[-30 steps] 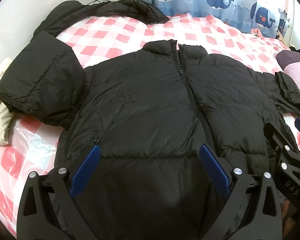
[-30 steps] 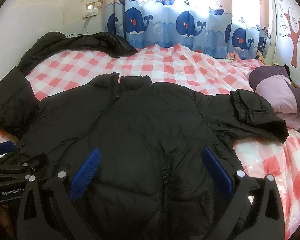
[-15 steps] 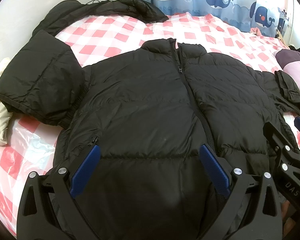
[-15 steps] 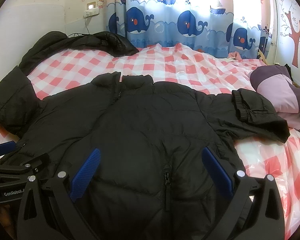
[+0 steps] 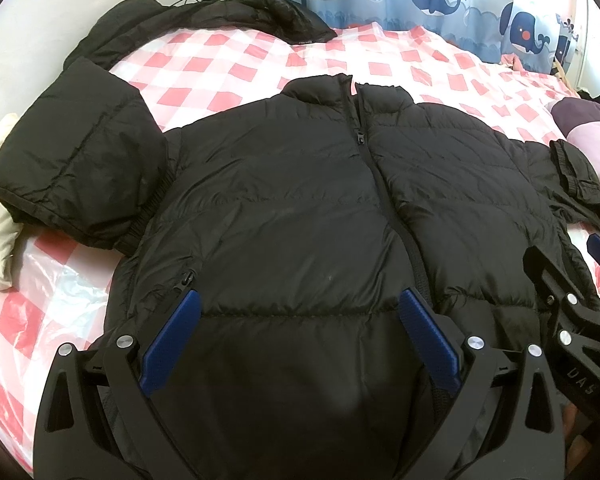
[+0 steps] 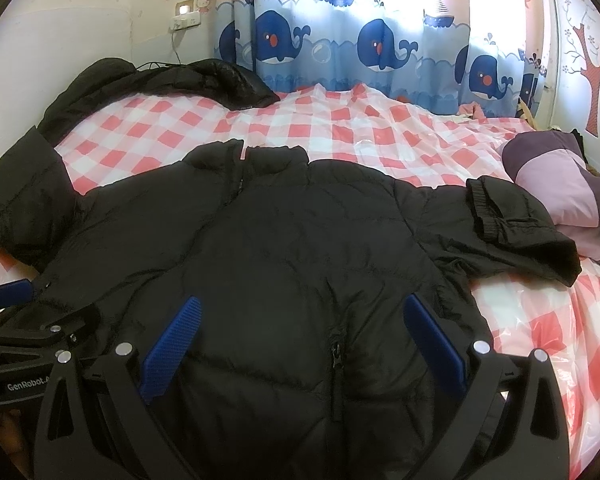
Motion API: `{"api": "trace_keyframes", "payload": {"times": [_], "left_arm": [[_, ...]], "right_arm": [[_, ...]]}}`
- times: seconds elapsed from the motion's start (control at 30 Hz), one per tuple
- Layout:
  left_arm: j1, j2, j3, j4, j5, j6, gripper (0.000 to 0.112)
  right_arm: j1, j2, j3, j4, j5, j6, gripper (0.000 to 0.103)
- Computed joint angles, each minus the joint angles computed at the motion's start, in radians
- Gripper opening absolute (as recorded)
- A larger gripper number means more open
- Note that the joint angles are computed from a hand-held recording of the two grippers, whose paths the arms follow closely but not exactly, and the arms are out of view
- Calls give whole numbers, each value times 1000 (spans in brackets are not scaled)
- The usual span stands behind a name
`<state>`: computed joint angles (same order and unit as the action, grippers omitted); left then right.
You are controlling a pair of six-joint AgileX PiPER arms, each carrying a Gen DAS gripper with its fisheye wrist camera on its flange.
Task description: Fold large clothes
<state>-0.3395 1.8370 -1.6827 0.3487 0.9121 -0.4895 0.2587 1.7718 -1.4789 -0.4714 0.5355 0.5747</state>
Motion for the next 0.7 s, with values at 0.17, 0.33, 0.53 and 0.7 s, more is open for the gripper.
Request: {"api": "trace_keyframes", "payload": {"times": [0.17, 0.33, 0.53, 0.7], "left_arm": [[0, 0, 3, 3, -4, -2, 96], [5, 8, -1, -3, 2, 3, 96], [8, 5, 1, -6, -5, 7, 96], [18, 19, -14, -24, 2, 19, 96]], "right_arm": [[3, -6, 11, -39, -16, 36, 98], [2, 23, -24, -41, 25, 16, 98], [-19, 28, -35, 33, 21, -53, 98], [-17, 6, -48, -95, 35, 5, 98]]}}
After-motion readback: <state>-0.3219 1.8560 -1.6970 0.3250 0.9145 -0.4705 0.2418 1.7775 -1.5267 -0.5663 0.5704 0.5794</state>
